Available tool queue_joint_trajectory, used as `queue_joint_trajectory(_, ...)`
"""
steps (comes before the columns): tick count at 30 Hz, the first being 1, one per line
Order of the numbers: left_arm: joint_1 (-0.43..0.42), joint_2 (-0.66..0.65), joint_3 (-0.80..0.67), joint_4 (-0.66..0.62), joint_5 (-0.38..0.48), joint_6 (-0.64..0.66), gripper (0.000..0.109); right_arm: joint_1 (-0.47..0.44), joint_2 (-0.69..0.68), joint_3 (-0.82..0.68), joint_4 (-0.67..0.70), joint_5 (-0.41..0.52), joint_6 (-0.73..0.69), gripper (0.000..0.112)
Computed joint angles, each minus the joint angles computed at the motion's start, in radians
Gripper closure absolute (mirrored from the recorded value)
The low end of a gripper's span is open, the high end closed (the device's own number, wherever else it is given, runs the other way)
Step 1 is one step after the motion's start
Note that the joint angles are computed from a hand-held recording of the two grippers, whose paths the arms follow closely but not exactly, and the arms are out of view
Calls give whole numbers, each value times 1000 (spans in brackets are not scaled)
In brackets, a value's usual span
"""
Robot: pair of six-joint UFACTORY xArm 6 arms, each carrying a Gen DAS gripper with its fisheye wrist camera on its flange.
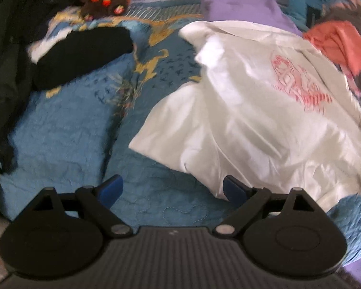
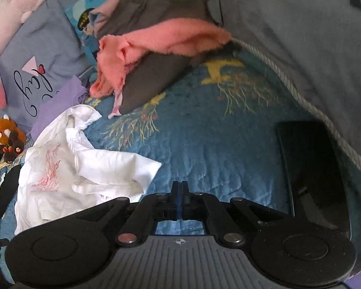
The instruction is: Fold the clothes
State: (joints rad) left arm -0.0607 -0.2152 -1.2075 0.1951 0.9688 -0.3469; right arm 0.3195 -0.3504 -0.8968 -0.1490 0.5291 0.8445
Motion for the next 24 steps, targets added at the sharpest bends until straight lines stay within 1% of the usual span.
queue_joint_trajectory(2, 22, 1, -1, -44, 3, -11, 16, 8, 6, -9, 0, -10, -21, 104)
queue_joint_trajectory(4, 40, 3, -1, -93, 14, -20, 16, 32, 24, -30, 61, -11, -92, 96)
queue_joint_trajectory(5, 49, 5, -1, -117, 20, -25, 16, 46, 35, -40, 90, -16, -123, 85)
queue_joint_trajectory(6, 60, 5, 1, -151, 24, -26, 16, 61, 51, -44, 135, -43, -156, 75)
queue_joint_trajectory(7, 72, 4, 7, -205, 25, -19, 16, 77, 60, -41, 162, -69, -161, 73)
queue_joint_trajectory(8, 81, 3, 13, -256, 25, -9, 16, 92, 73, -39, 216, -98, -180, 72)
queue_joint_trajectory(11, 108, 7, 27, -416, 36, 38, 15, 128, 109, -44, 426, -144, -275, 71)
queue_joint_trajectory(13, 118, 14, 32, -478, 46, 41, 15, 149, 130, -50, 559, -165, -328, 69)
queue_joint_trajectory(16, 132, 32, 26, -519, 82, -5, 15, 171, 137, -39, 683, -190, -342, 62)
queue_joint_trajectory(18, 144, 34, 26, -535, 116, -60, 15, 178, 133, -30, 711, -191, -305, 49)
queue_joint_trajectory(19, 151, 32, 31, -549, 124, -81, 15, 182, 131, -25, 726, -192, -287, 49)
queue_joint_trajectory(21, 163, 12, 64, -617, 100, -93, 15, 194, 126, -6, 824, -229, -318, 49)
queue_joint_trajectory(22, 173, 4, 84, -673, 75, -93, 15, 200, 124, 2, 878, -247, -342, 49)
queue_joint_trajectory(24, 187, -4, 120, -791, 21, -83, 15, 212, 131, 7, 925, -281, -323, 48)
